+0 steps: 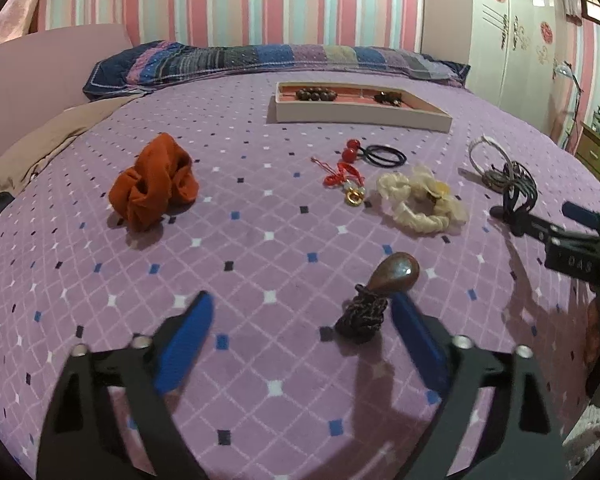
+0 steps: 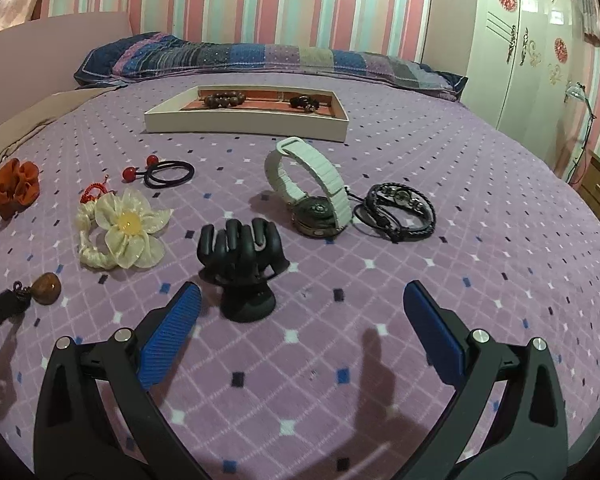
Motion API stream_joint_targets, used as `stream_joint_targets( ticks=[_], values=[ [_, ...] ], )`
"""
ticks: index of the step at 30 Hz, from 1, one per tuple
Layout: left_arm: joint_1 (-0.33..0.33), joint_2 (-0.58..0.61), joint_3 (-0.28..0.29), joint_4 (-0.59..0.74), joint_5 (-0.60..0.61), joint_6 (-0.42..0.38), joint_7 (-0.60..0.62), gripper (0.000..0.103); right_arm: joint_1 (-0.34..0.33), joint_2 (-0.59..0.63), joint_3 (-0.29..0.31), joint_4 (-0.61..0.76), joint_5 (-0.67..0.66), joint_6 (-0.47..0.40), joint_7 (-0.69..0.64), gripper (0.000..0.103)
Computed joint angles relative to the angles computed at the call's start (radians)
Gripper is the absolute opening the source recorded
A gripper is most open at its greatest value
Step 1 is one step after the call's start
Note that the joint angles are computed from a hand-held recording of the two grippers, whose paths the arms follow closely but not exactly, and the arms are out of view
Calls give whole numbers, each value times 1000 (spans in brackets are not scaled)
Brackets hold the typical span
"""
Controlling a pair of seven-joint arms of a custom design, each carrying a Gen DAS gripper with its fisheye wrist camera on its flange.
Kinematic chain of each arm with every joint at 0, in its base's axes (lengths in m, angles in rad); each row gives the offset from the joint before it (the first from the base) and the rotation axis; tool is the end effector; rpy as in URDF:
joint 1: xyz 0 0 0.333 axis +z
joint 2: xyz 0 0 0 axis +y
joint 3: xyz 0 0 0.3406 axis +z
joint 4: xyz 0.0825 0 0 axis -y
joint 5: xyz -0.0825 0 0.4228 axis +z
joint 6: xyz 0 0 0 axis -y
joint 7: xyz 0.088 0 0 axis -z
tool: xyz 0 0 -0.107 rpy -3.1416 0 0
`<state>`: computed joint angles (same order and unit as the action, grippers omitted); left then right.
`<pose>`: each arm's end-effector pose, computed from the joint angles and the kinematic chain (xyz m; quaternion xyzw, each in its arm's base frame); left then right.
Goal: Organize jewelry
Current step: 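Grasp the black hair claw clip with the right tool while the left tool grasps the black pendant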
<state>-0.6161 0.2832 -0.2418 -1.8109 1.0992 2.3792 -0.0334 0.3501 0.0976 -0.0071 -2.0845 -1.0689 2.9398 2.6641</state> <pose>0.4734 -0.5138 0.4287 -0.6612 0.6305 -0.2859 0.2892 0.5714 0.2645 0.4440 -0.7095 0.5632 -0.3004 0.2986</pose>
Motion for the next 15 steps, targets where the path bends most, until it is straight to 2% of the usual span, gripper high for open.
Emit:
stream_joint_targets(
  ticks=[3,6,9,11,15],
  values=[
    [6,8,-1,6,-13,25,27,76,-2,14,5,15,55,5,-55,98],
    [5,13,2,12,-20,31,44,74,4,30,9,27,140,9,-143,91],
    [8,20,4,18,-33,50,62,63,14,44,9,31,238,13,-245,77],
    [5,28,6,27,-38,53,78,55,21,52,6,29,303,18,-307,62],
    [-2,37,11,38,-45,53,101,46,32,57,-3,20,425,41,-412,51]
  ],
)
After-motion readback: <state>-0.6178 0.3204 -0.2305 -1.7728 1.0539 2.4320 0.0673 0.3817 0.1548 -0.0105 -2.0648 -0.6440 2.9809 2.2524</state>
